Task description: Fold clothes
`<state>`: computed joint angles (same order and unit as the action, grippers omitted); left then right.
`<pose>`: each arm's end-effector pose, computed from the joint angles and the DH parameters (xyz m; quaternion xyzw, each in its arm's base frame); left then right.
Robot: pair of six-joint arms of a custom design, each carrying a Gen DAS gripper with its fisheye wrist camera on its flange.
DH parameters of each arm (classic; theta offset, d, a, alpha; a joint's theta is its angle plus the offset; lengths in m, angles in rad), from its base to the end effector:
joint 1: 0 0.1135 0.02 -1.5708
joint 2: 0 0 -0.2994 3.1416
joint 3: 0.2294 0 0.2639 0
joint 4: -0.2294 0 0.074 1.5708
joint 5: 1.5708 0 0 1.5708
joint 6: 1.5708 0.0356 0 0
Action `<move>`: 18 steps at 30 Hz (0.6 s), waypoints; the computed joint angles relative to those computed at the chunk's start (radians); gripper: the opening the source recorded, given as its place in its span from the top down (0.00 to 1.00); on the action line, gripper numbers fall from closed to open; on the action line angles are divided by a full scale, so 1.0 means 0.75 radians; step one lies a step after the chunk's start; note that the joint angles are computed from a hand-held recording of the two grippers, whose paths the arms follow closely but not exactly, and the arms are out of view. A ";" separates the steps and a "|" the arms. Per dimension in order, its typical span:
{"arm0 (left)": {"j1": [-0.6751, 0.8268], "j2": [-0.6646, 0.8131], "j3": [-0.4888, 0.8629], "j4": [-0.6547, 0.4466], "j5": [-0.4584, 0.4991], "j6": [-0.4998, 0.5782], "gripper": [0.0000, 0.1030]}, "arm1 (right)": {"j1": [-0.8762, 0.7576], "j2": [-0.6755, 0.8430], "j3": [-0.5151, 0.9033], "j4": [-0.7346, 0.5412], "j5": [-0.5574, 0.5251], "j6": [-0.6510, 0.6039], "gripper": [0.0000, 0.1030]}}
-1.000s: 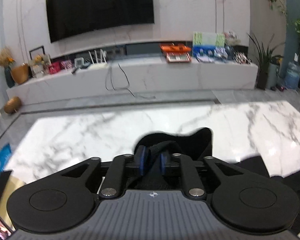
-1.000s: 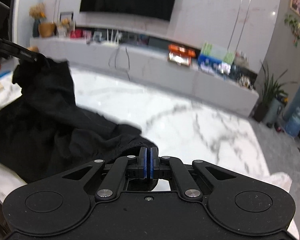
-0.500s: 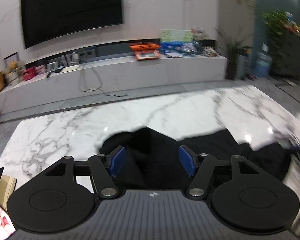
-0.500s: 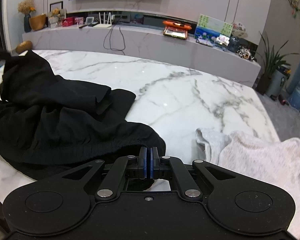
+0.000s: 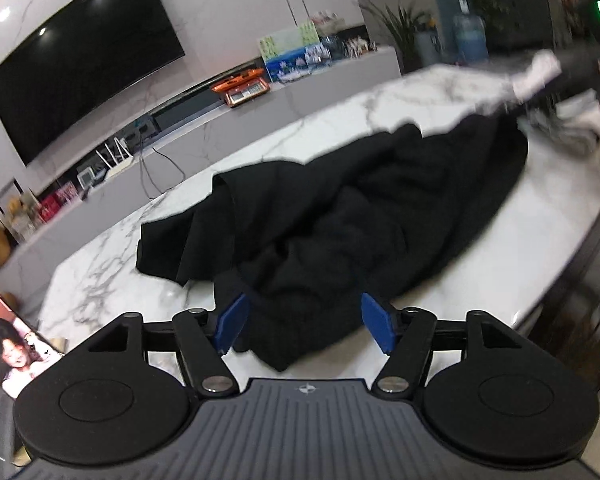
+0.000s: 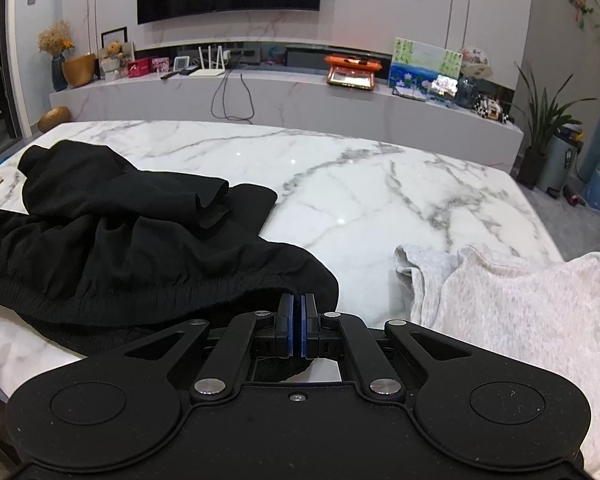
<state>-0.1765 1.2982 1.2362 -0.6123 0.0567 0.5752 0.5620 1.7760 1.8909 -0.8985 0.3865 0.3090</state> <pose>0.2804 -0.0521 0.3774 0.3421 0.8335 0.0607 0.4297 0.3500 0.2046 0.4202 -0.0413 0.9084 -0.0020 0.4161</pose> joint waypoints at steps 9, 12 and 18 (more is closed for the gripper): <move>-0.135 0.047 -0.139 0.162 -0.362 0.223 0.51 | 0.002 -0.023 -0.041 0.031 0.014 0.005 0.98; -0.137 0.056 -0.190 0.273 -0.389 0.249 0.66 | 0.000 -0.015 -0.035 0.018 0.014 0.009 0.98; -0.029 0.067 -0.124 0.347 -0.174 0.115 0.75 | 0.006 -0.006 -0.029 0.007 0.036 0.012 0.90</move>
